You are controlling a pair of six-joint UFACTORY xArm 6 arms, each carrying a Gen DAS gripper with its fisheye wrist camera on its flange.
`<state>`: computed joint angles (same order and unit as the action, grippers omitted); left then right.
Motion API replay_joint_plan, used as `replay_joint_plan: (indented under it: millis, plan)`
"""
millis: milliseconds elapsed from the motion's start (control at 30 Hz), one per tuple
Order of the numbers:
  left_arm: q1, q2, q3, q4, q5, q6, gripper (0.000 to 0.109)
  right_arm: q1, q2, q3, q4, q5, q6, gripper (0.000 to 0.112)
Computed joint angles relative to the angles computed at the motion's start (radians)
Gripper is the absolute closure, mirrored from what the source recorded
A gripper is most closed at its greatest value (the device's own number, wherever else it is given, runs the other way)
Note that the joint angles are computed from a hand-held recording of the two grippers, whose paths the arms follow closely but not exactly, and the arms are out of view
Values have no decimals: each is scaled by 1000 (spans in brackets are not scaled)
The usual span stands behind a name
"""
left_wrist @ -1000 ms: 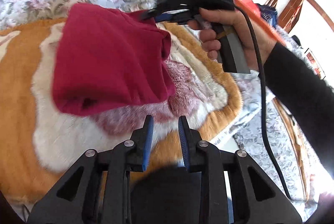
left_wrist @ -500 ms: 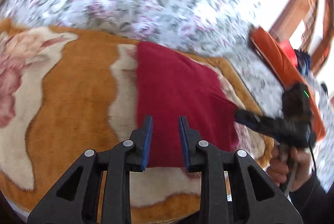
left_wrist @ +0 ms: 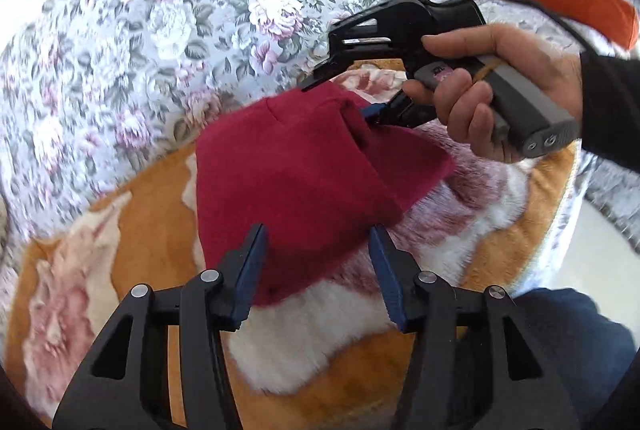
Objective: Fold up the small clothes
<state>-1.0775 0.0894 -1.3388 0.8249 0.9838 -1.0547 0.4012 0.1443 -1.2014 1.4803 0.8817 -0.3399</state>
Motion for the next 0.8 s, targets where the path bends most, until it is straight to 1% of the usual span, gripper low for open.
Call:
replay_joint_plan:
  millis: [33, 100, 167, 200, 233, 267, 300, 333, 433, 500, 533, 600, 633, 733, 800]
  plan:
    - [4, 14, -13, 4, 7, 12, 54, -6, 25, -37, -19, 36, -11, 55]
    - [10, 49, -43, 20, 24, 29, 54, -7, 42, -78, -79, 79, -19, 55]
    - [13, 57, -45, 57, 17, 6, 55, -1, 36, -84, -101, 92, -41, 61]
    - [19, 59, -44, 58, 1, -1, 60, 1, 28, -81, -115, 95, -55, 69]
    - [31, 60, -43, 35, -23, 4, 79, 1, 23, -77, -118, 97, -68, 81]
    - [40, 64, -46, 13, -33, 5, 85, 0, 20, -74, -116, 94, -84, 87]
    - [45, 66, -47, 4, -37, -7, 94, -1, 10, -69, -112, 78, -100, 95]
    - [51, 60, -40, -1, -51, -24, 97, -1, 4, -68, -114, 65, -112, 96]
    - [58, 12, -8, 32, -120, -113, 99, 0, -14, -103, -170, 39, -135, 98]
    - [63, 4, -15, 24, -169, -125, 99, -4, -16, -139, -228, 44, -126, 98]
    - [70, 10, -27, 7, -199, -122, 99, -7, -14, -175, -298, 49, -100, 98]
    - [86, 43, -61, -40, -265, -112, 99, -20, -4, -224, -379, 72, -74, 98]
    - [91, 63, -81, -54, -279, -104, 99, -26, 9, -259, -450, 85, -47, 98]
    - [92, 147, -156, -117, -278, -66, 99, -39, 67, -339, -598, 139, 15, 98]
    - [84, 192, -197, -170, -226, -33, 99, -39, 105, -346, -617, 163, 16, 98]
